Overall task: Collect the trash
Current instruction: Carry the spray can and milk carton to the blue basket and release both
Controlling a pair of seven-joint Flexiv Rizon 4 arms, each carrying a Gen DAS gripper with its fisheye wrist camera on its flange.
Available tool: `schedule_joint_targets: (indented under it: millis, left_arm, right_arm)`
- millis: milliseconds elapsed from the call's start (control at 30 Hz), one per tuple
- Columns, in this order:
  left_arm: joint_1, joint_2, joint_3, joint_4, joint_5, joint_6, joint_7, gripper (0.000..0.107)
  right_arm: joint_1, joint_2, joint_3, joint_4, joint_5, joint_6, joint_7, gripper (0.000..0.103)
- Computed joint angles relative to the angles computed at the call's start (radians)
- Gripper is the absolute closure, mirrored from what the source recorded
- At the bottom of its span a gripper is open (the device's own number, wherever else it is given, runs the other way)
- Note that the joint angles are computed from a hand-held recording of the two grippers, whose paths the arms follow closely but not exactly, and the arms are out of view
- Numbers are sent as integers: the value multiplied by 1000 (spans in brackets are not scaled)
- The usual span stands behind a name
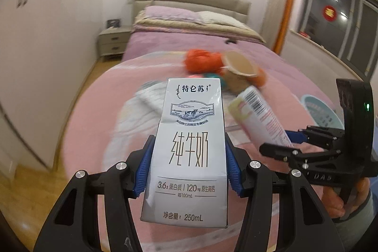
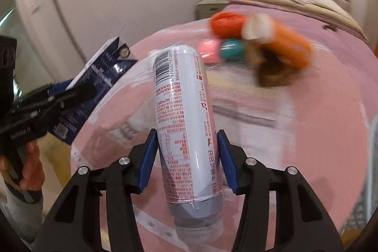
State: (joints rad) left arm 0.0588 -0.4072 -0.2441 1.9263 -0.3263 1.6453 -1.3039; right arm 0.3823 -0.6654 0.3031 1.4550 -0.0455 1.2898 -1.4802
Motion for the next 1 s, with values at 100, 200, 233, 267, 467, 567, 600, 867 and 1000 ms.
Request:
schedule_joint_targets:
  millis: [100,200,233,267,467,567,600,867,1000]
  left_arm:
    - [-37,-46,-8,-78,19,-22,22,54]
    - [-42,-91,-51,-139,20,-34,54,54]
    - [-59,-110,-50,-171,21,-47,60,54]
    - [-63,-123,-59,-191,20,-54,69,54]
    - [-150,-245,-73,-409,11,-148,129,54]
    - [-206,-317,-64,-542,6,-208,158,54]
    - [-232,-343,-50,-594,8,-239,164,54]
    - [-382,-574,39,-1011,12,-522,157,54]
    - [-428,-711,59,-1244,9,-657,141,54]
  right_arm:
    - [5,33,-60,44,0,48,72,56]
    - [-8,68,-103,97,-9,94,146,56]
    - [-17,79,-111,114,-11,109,166,56]
    - [-21,93,-133,134,-15,130,197,56]
    - [-2,130,-287,204,-86,225,378,56]
    - [73,159,-452,273,-148,270,500,56]
    - [97,167,-508,298,-167,279,537,56]
    - [195,133,-788,367,-281,257,767,56]
    - [111,103,-727,329,-303,199,800,56]
